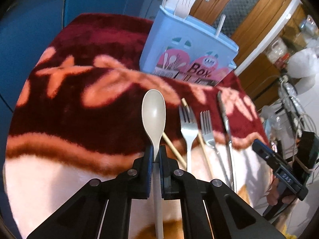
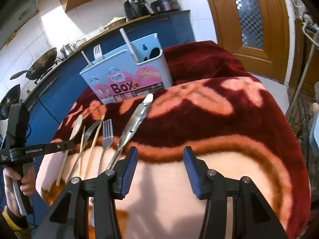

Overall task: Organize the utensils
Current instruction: 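Close the left tool on the white plastic spoon while the right tool grasps the silver knife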

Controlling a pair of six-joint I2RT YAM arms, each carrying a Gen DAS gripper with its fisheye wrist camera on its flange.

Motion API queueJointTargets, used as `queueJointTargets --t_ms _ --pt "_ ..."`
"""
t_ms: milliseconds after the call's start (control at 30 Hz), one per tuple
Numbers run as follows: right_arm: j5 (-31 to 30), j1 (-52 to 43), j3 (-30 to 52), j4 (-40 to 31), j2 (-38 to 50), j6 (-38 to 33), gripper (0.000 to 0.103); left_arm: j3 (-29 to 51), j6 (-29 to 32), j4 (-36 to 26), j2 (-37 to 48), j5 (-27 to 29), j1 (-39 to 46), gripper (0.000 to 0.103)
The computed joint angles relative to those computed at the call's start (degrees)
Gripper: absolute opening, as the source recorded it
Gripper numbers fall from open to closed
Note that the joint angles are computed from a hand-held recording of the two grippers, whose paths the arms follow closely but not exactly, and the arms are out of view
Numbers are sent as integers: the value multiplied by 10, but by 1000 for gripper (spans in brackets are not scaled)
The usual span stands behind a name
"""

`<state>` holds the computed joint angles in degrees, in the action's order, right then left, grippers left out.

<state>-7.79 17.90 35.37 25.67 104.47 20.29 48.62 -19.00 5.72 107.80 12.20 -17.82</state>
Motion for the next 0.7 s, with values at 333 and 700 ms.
queueJointTargets --t_ms 333,700 --pt "-38 32 160 -193 57 14 51 -92 -10 141 -59 -14 6 6" --pt "17 70 314 -353 128 -4 43 -136 -4 211 -78 -10 46 6"
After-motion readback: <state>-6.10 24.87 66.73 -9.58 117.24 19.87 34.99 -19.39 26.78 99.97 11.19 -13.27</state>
